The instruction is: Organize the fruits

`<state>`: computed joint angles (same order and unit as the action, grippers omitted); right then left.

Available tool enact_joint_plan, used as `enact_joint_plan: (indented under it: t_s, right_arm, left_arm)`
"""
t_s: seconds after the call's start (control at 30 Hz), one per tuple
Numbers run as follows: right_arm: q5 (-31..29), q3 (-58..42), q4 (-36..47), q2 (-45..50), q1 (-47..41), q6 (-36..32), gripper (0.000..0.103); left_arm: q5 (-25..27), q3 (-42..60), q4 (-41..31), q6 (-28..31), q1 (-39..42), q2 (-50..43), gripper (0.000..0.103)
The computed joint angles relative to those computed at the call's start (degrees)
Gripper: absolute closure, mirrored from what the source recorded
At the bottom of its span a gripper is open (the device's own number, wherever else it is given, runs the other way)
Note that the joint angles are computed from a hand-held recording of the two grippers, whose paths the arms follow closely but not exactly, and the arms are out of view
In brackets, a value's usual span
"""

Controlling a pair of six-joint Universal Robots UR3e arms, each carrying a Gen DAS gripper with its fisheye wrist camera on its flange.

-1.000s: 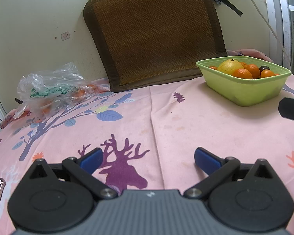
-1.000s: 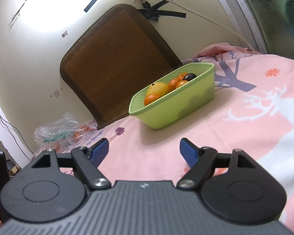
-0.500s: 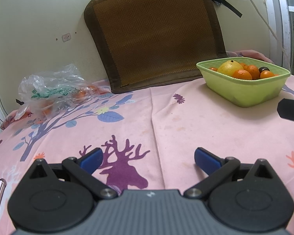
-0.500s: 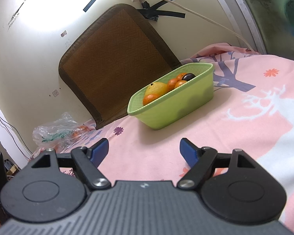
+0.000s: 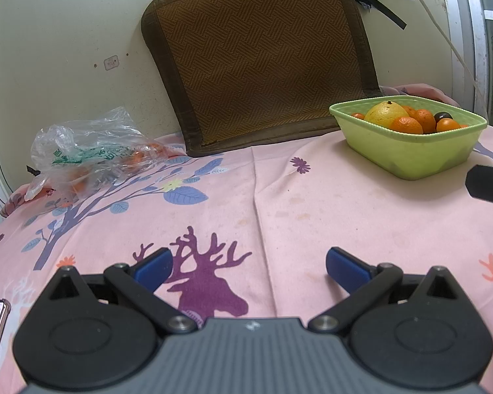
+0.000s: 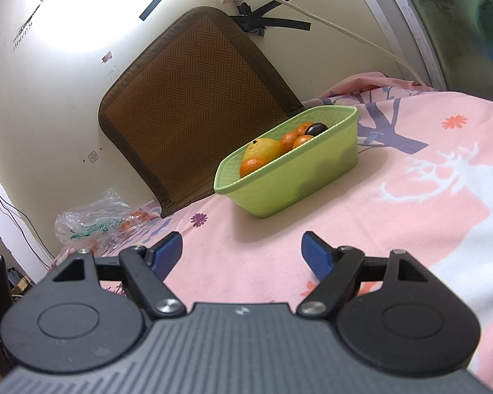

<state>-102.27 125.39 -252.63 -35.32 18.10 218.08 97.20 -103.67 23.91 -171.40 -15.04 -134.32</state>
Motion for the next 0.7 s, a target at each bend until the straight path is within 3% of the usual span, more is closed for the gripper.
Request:
enact_joint_plan:
  t_s: [0.7]
  right_arm:
    - [0.0,0.0,-0.1,0.0,0.0,0.0,0.022]
  left_arm:
    - [0.1,-0.4,1.6,0.3,-0.2,-0.3,0.000]
